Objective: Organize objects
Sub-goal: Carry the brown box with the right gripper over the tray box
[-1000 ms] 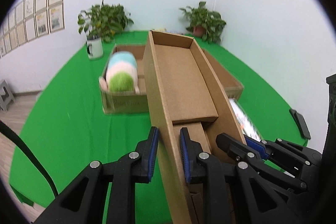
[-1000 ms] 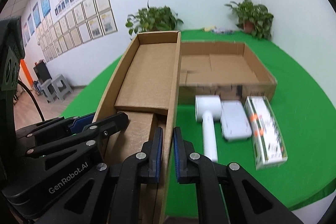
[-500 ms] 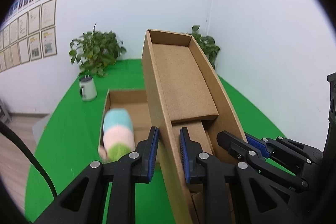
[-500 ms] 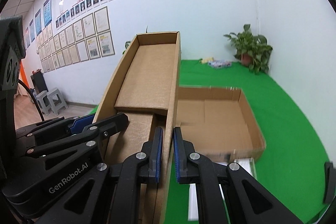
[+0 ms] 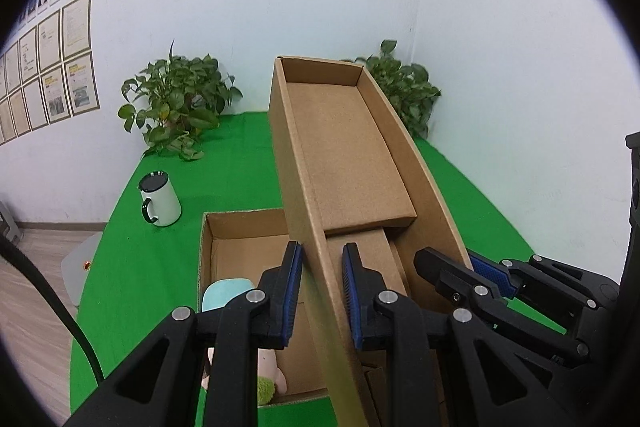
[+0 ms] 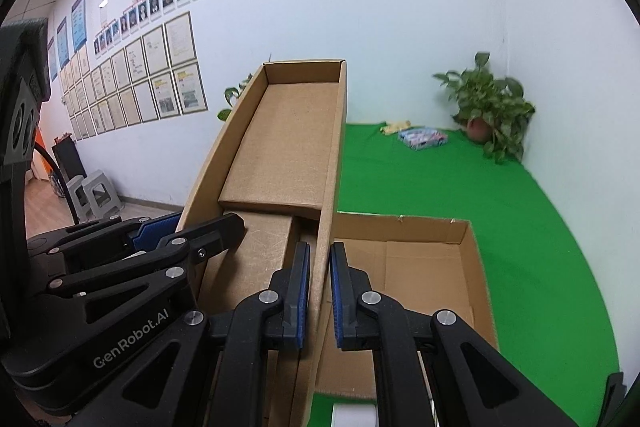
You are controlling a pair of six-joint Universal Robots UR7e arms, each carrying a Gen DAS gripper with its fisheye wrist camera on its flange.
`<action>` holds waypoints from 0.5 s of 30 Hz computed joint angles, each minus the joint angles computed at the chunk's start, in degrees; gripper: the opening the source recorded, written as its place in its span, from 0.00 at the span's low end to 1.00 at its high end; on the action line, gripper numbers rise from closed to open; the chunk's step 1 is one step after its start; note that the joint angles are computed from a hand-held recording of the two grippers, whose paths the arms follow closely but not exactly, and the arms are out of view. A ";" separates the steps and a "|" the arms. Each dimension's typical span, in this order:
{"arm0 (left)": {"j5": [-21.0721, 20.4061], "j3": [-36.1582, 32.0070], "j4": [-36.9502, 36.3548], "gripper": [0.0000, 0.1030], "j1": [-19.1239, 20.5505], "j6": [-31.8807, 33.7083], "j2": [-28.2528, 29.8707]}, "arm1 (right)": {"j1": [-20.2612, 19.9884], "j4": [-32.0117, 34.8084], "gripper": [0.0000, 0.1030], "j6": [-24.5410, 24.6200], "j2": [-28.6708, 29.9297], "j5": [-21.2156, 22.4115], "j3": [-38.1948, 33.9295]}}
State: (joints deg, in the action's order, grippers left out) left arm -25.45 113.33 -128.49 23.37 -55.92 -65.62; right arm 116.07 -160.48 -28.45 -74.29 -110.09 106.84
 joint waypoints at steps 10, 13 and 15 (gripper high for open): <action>-4.42 -0.12 -4.40 0.19 7.54 3.71 3.57 | -6.06 2.16 0.07 -0.26 11.30 1.56 -7.18; -5.79 -0.03 -4.92 0.19 9.56 3.72 4.87 | -8.17 2.13 0.07 -0.63 13.88 2.14 -7.94; -6.21 -0.27 -4.15 0.19 10.79 3.60 6.00 | -9.61 1.79 0.07 -0.77 14.98 2.66 -7.47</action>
State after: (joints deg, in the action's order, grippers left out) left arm -31.66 113.05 -132.65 34.15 -52.32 -59.62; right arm 106.46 -158.69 -29.22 -59.31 -107.43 99.38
